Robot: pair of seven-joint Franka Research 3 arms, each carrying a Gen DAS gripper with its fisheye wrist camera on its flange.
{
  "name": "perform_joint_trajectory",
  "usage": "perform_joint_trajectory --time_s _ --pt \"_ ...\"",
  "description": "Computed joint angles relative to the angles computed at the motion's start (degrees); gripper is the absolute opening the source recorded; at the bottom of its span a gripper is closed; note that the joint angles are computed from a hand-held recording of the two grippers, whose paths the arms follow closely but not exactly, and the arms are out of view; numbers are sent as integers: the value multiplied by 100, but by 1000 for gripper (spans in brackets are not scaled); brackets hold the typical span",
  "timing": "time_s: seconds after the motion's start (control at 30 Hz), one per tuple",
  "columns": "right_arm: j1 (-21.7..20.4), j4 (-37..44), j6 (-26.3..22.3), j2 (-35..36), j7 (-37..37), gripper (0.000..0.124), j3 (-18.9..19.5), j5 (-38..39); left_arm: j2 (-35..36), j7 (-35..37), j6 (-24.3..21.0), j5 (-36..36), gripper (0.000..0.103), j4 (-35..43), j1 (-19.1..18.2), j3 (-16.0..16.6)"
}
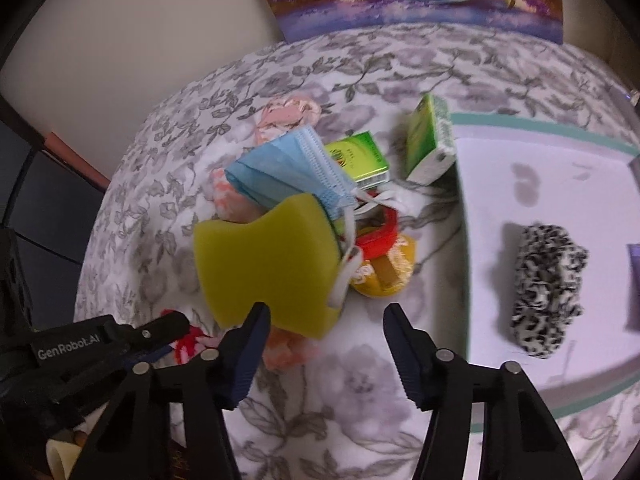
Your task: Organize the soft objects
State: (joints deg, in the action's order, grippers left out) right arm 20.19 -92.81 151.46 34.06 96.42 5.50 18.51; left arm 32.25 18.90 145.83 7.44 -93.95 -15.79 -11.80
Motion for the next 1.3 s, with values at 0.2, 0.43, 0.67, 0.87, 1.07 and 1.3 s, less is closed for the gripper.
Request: perform_joint_trajectory --time_s 0.2,0.43,0.67,0.87,1.07,1.3 --pt "-109 272 -101 231 -278 54 193 225 130 -68 -14 74 15 118 -54 37" --pt "-277 447 -133 423 -680 52 445 691 182 16 24 -48 15 70 8 -28" --pt "-240 241 21 225 -918 43 434 857 180 -12 28 -16 15 73 -41 18" --pt "-402 -94 382 -78 -1407 41 613 1253 65 -120 223 96 15 -64 -70 74" --pt "-617 -387 675 -383 -1822 41 763 1792 -109 -238 533 389 15 -207 -153 183" --pt "-860 -594 852 -629 -2168 41 840 2508 -231 -294 500 743 15 -94 -262 249"
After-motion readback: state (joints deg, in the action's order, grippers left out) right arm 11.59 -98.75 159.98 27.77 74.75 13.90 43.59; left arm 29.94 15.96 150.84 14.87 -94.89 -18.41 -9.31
